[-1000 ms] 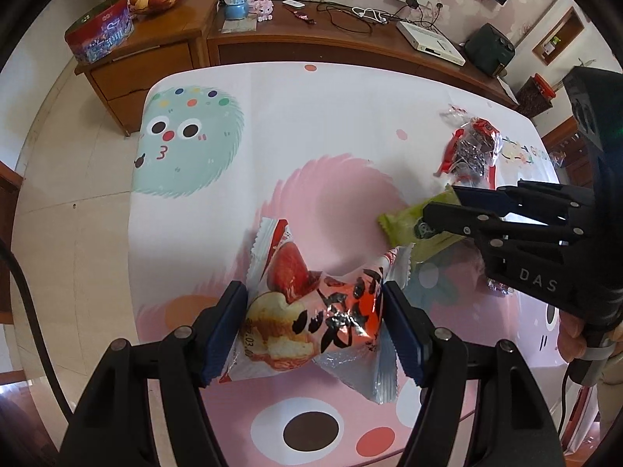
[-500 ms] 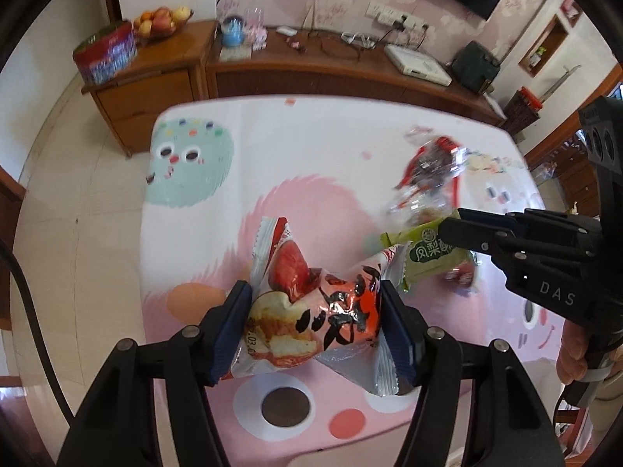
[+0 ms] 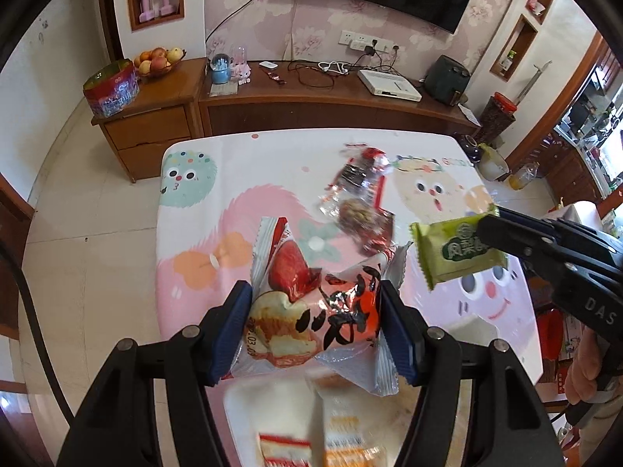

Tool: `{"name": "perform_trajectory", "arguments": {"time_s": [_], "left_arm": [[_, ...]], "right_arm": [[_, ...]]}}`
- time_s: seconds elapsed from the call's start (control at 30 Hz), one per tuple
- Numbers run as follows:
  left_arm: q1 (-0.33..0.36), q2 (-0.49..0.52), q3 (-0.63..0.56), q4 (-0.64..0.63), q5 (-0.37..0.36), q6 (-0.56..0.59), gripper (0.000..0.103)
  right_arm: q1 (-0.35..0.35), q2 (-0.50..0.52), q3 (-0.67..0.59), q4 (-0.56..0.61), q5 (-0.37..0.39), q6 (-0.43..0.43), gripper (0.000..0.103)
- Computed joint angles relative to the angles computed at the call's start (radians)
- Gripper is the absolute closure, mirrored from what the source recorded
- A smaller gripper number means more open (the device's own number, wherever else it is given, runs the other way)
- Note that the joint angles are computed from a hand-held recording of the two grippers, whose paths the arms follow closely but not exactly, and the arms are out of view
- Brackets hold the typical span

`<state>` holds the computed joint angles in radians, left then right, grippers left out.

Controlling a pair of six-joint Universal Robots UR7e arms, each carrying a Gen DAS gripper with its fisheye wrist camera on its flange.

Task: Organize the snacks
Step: 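Carry the chip bag with the left tool toward the tray while the right tool carries the green pack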

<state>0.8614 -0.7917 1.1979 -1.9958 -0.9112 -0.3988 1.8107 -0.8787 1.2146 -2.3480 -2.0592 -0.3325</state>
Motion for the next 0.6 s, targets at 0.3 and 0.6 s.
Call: {"name": "perform_trajectory", "arguments": {"time_s": [0.3,0.6], "left_arm": [[-0.107,-0.109,0.162,0.078,0.033,-0.162,0.040],[-0.179,-0.178,0.292,0.147,0.033,-0.330,0.039]], "right_arm": [[0.037,-0.197,0.244,-0.054,-0.027,0.044,0.086],[0.051,-0.314,0.414,-0.064,-0.061,0.075,0.086]]}}
